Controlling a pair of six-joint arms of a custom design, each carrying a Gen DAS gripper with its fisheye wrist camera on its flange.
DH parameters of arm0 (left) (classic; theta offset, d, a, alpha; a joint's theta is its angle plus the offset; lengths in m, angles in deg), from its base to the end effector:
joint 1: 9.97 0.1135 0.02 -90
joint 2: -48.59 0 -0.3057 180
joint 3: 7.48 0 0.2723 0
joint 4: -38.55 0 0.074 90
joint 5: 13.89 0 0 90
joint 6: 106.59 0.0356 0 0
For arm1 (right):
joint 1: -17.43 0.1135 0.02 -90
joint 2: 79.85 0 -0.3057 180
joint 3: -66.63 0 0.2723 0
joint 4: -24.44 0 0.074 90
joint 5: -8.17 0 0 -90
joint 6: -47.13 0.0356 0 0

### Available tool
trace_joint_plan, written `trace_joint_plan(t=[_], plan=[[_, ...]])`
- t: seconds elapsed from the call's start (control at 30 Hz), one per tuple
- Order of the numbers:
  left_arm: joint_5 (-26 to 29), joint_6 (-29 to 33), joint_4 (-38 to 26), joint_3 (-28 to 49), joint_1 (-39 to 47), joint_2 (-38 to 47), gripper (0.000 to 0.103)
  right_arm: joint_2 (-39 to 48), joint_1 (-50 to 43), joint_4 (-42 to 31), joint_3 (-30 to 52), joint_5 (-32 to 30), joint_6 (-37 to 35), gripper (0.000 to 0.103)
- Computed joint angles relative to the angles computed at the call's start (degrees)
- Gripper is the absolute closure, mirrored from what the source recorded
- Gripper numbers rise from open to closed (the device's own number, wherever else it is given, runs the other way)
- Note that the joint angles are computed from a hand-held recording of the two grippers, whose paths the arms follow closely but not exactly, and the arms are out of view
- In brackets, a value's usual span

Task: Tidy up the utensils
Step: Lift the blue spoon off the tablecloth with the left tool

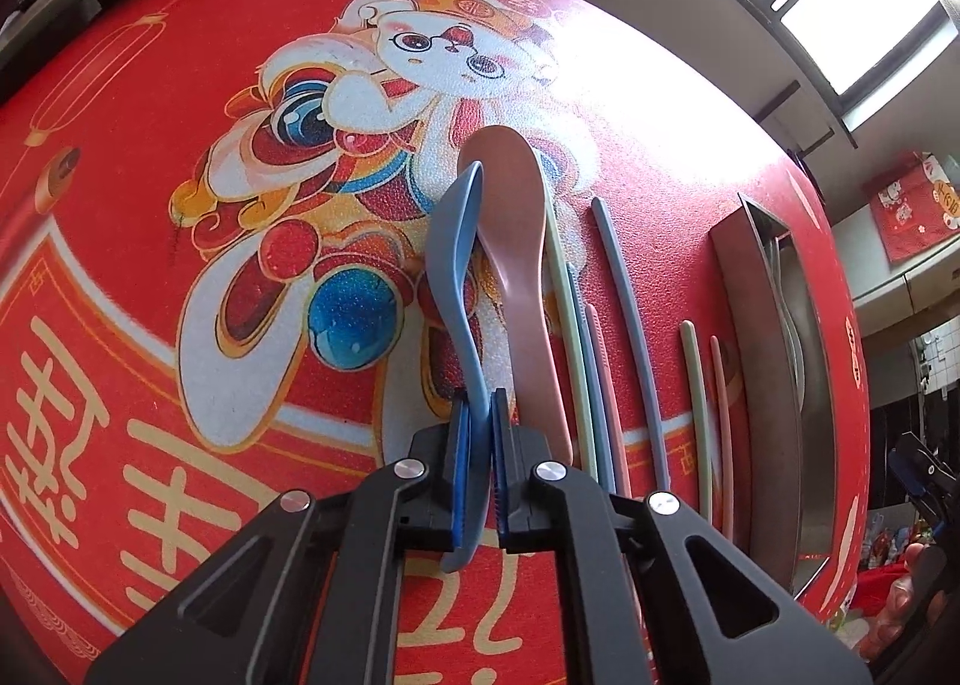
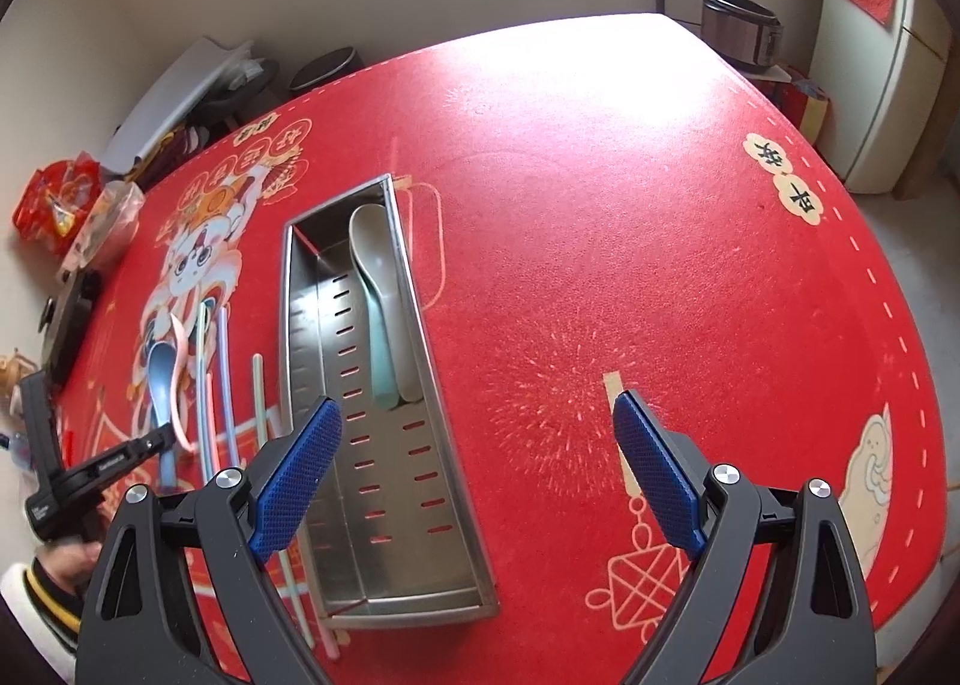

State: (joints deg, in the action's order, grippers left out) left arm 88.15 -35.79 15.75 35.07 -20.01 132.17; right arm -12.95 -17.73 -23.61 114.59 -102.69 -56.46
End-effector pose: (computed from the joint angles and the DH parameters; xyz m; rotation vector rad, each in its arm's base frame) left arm 0.2343 -0.0490 0.1409 -0.1507 2.7160 -0.4370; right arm 0.1704 -0.1045 0.2076 0.3940 2.5934 0.2193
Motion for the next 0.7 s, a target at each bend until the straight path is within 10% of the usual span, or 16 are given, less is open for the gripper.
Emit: trace_joint_plan(t=[0.7], plan=[[6.65, 17.00, -13.15, -8.70, 15.66, -16.39, 0.097, -7.82, 26.81, 0.59, -4.61, 4.92, 14.55, 0.015]])
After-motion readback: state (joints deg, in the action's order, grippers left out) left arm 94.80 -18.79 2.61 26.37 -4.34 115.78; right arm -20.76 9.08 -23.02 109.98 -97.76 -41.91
